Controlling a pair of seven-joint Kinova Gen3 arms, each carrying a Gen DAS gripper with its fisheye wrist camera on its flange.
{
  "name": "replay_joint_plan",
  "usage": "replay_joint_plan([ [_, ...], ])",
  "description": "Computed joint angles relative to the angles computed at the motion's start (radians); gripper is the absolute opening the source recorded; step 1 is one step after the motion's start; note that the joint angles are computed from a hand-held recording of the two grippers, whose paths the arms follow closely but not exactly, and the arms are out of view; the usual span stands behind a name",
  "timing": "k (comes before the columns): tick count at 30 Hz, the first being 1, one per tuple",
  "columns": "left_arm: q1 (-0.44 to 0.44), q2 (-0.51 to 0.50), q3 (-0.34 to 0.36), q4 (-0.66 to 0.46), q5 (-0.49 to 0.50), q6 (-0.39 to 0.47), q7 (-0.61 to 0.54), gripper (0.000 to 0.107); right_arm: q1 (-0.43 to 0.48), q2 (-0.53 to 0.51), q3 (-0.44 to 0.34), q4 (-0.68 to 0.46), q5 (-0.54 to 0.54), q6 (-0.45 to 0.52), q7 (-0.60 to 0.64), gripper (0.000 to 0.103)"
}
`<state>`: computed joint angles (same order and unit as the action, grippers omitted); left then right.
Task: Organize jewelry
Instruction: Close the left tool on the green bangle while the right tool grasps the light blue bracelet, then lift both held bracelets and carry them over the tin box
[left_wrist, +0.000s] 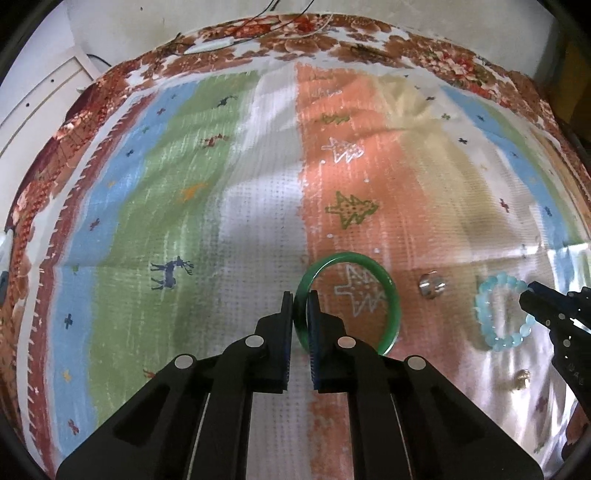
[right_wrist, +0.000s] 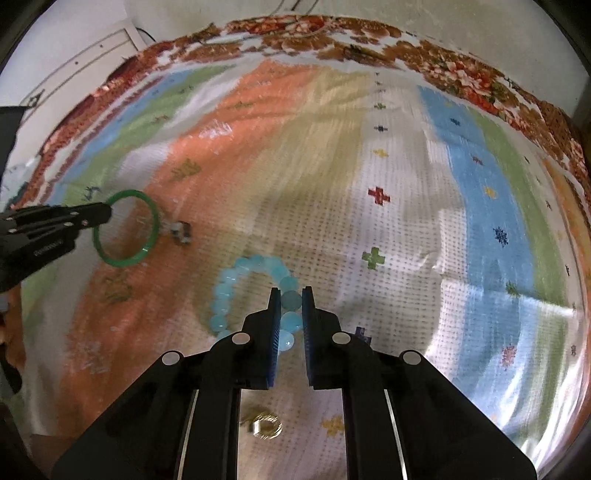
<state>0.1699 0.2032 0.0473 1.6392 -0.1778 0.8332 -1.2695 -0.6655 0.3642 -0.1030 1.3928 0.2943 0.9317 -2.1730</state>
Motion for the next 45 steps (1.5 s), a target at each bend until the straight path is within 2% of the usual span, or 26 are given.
replay_joint_plan([
  [15, -0.004, -0.11, 0.027, 0.031, 0.059, 0.013, -0.005, 0.008, -0.029, -0.11, -0.026, 0.07, 0.054, -0.014, -0.082, 0.012],
  [21, 0.001, -0.167, 0.043, 0.05, 0.059, 0.016, 0.016, 0.008, -0.023, -0.175, -0.046, 0.117, 0.087, -0.055, -0.13, 0.012],
  [25, 0.004, -0.208, 0.054, 0.071, 0.064, 0.019, 0.021, 0.009, -0.021, -0.223, -0.066, 0.15, 0.12, -0.086, -0.166, 0.012],
  [33, -0.002, -0.289, 0.076, 0.119, 0.089, 0.006, 0.019, 0.009, -0.005, -0.274, -0.108, 0.188, 0.124, -0.08, -0.208, 0.012],
  [45, -0.012, -0.398, 0.093, 0.179, 0.123, -0.006, 0.013, 0.01, -0.014, -0.363, -0.185, 0.246, 0.216, -0.072, -0.294, 0.012],
])
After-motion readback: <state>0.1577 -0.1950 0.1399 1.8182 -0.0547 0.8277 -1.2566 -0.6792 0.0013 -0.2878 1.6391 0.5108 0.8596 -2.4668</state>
